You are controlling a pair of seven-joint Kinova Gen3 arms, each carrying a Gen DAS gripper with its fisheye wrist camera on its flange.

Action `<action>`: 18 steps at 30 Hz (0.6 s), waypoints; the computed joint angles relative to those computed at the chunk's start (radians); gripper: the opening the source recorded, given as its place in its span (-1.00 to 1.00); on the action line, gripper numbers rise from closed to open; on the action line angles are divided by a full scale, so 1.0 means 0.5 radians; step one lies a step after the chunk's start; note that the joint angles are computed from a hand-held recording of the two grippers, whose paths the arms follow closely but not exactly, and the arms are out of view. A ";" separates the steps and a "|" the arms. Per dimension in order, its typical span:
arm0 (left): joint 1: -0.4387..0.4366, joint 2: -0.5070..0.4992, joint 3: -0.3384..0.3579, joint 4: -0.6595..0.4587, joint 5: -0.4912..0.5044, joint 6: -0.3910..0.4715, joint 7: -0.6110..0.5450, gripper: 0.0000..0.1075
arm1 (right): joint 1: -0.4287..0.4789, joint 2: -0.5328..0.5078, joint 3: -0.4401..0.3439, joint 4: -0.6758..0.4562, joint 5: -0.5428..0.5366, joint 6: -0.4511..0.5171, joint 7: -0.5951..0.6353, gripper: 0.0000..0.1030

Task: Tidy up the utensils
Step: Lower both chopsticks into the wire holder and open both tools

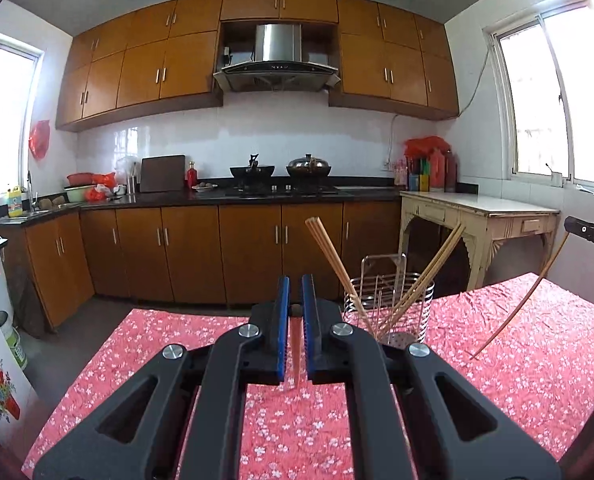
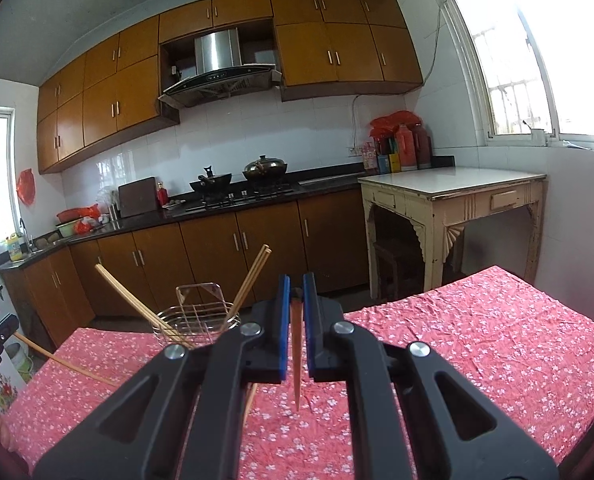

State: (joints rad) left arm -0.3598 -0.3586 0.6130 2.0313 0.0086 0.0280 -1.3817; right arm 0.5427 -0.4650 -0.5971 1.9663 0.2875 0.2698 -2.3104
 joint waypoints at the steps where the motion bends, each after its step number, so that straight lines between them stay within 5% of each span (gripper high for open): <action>1: 0.028 0.017 -0.023 -0.018 -0.002 0.009 -0.005 -0.88 | -0.026 0.013 0.015 -0.015 -0.006 0.008 0.010 -0.85; 18: 0.259 0.166 -0.202 -0.279 -0.182 0.178 0.178 -0.88 | -0.296 0.114 0.124 -0.221 0.068 0.069 0.054 -0.85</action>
